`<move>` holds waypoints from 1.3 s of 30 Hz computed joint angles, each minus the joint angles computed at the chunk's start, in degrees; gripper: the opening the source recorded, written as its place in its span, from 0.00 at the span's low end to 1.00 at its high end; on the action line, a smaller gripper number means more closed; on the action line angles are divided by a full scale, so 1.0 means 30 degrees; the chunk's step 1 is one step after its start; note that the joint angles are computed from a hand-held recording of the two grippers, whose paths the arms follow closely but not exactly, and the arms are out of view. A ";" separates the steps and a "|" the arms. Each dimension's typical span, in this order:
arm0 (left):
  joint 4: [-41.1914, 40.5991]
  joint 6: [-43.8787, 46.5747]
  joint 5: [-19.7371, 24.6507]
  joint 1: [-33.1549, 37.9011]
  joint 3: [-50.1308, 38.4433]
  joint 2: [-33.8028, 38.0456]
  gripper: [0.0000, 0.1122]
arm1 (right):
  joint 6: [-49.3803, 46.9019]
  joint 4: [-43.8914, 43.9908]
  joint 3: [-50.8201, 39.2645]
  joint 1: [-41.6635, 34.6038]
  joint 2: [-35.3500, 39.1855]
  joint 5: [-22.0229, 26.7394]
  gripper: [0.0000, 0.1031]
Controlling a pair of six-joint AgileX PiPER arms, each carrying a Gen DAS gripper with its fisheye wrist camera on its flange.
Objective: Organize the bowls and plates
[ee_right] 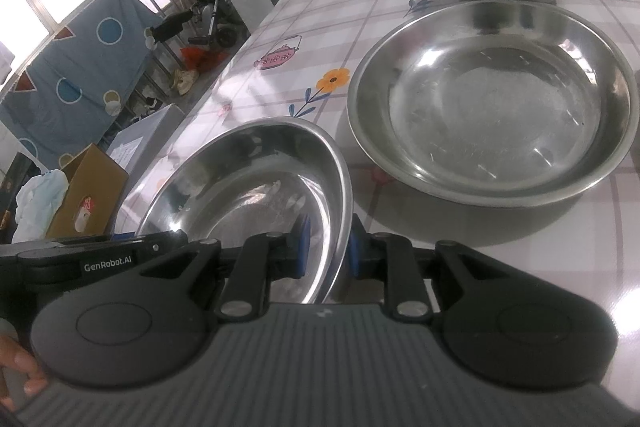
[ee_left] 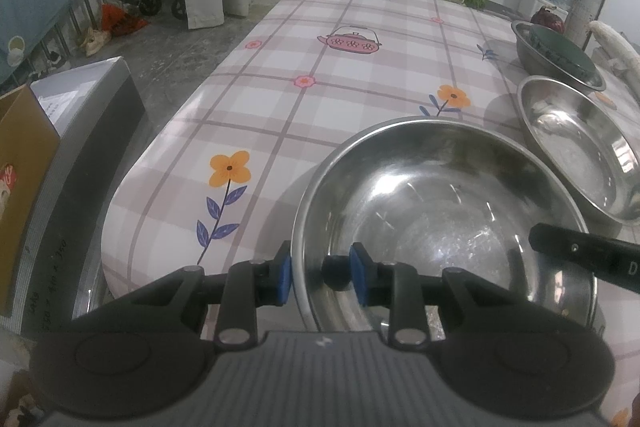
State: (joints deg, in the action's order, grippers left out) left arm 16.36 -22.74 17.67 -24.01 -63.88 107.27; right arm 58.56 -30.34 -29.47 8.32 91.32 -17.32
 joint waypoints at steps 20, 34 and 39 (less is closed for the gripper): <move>0.0171 -0.0159 -0.0080 -0.0022 0.0157 -0.0039 0.28 | 0.0984 -0.0764 -0.0006 -0.0041 -0.0069 0.0042 0.19; 0.2679 -0.2425 -0.0050 -0.0437 0.0445 -0.0140 0.28 | -0.0149 0.0171 0.0237 0.0145 -0.0293 0.0166 0.19; 0.4173 -0.4051 0.0522 -0.0884 0.0626 -0.0426 0.28 | 0.0206 -0.0686 0.0454 -0.0023 -0.0570 -0.0129 0.19</move>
